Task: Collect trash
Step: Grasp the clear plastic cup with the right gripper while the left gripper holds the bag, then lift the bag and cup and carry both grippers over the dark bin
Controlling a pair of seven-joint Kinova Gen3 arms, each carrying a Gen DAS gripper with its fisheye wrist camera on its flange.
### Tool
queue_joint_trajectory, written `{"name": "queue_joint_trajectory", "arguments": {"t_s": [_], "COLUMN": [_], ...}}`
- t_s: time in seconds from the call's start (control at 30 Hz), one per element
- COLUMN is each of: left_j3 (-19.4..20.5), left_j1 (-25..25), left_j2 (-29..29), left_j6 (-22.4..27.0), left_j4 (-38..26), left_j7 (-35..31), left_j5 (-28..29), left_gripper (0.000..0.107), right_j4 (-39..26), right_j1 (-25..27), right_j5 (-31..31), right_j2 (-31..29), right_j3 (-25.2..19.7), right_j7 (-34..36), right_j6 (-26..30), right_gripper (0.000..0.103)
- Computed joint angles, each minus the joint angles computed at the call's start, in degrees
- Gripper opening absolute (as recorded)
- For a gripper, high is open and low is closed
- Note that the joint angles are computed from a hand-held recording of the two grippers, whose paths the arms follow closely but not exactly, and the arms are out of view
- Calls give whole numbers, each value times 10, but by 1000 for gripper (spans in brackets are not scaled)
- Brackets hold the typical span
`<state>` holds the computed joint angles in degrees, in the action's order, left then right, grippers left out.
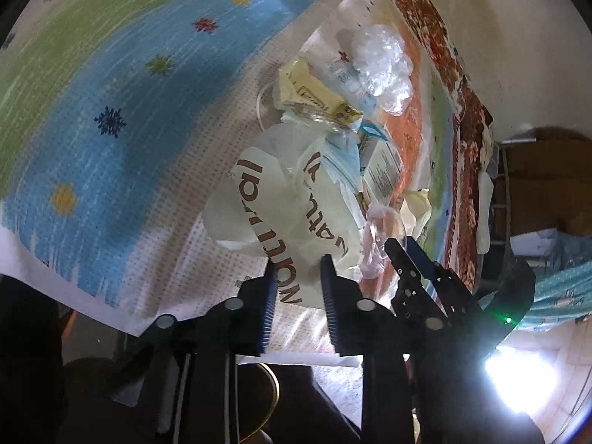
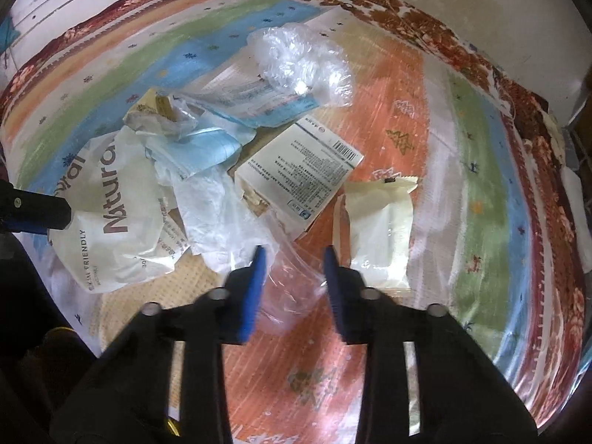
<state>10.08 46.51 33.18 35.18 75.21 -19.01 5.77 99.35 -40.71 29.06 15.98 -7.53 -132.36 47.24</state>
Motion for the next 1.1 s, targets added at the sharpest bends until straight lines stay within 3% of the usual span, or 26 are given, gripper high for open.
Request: {"name": "queue_joint_trajectory", "arguments": {"t_s": [0.13,0.23,0.33,0.5,0.77,1.1], "left_j3": [-3,-15,-29,-21,-50,-50], "left_j1": [7,22,43,38,79,92], "left_j2": [3,3,6,6,3,-29], "left_j6": [22,50,91,107,171,167], "left_j4": [-25,-50,-82,-94,-137,-116], "left_j7": [-12,-17,-21,-35,-26,-23], "left_j5": [-18,-44,-80,-86,-159,-207], "left_gripper": [13,12,11,11,8,8], "right_j4": [-2,5,8,10,6,8], "right_j1": [11,10,8,3,-13,-23], "right_j5": [-29,-33,-32,-23,-1,20], "right_j2": [-5,-16,-27,-48,-76,-111], "right_j3": [-7,-6,-8,-18,-39,-70], "right_j7": [27,14,0,-21,-81,-156], "right_j6": [0,-4,-1,10,40,64], "right_gripper": [6,3,3,3,3,3]}}
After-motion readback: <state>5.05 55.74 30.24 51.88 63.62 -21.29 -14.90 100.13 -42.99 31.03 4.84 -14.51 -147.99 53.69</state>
